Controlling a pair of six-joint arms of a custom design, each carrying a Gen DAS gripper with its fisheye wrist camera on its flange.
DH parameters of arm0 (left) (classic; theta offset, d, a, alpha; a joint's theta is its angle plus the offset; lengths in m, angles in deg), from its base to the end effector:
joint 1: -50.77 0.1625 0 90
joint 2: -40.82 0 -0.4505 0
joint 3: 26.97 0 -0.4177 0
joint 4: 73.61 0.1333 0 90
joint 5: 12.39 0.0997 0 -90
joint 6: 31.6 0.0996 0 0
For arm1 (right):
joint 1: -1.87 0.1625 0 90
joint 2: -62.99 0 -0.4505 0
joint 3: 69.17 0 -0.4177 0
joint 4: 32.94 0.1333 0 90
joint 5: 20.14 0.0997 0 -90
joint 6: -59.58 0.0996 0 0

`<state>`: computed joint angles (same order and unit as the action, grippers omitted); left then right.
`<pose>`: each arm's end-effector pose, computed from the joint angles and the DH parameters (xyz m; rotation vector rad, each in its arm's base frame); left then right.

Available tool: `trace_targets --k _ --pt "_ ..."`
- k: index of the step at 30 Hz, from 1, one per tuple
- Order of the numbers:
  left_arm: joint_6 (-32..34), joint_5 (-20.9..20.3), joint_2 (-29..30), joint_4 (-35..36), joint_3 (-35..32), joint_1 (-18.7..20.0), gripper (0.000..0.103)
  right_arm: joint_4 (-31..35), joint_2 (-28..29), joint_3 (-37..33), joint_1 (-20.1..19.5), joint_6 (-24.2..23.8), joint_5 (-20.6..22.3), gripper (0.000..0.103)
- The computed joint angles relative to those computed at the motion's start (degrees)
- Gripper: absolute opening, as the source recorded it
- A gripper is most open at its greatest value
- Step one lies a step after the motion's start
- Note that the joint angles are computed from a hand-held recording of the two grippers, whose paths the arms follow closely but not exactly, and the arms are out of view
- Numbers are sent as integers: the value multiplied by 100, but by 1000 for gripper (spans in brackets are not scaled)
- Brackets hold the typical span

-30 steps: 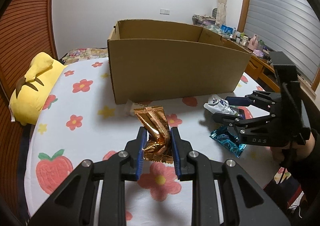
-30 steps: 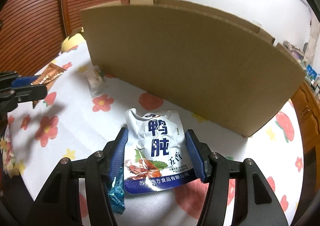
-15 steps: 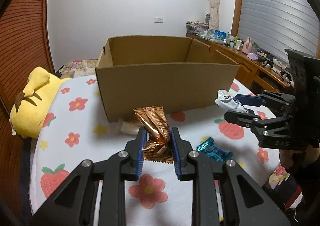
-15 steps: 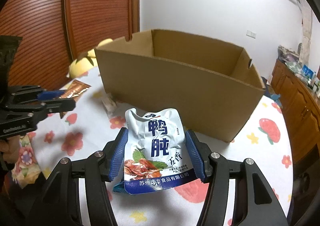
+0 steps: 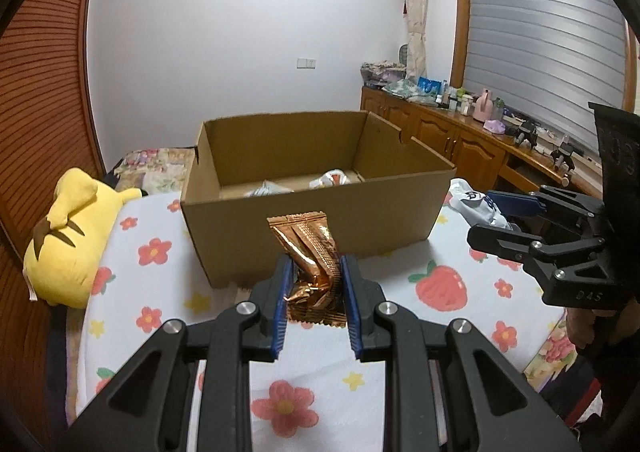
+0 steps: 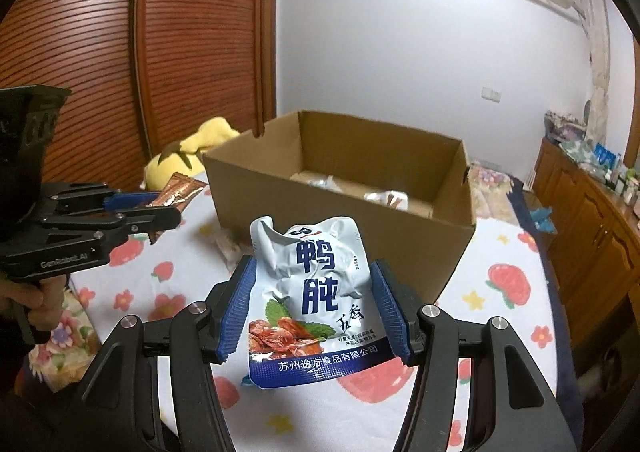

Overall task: Organize snacks
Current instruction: 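Lift both held snacks and carry them over the open box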

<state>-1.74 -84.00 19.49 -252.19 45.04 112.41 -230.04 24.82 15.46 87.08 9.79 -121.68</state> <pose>-0.2451 -0.8008 -0.0101 1.1712 2.4089 -0.9125 0.0482 -0.7826 0.1772 0.7452 -2.1499 1.0753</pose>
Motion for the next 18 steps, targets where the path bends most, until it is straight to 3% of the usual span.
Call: trace_targets --k 18 --pt "176 45 278 231 -802 -41 23 -124 -45 -169 57 -105 181 60"
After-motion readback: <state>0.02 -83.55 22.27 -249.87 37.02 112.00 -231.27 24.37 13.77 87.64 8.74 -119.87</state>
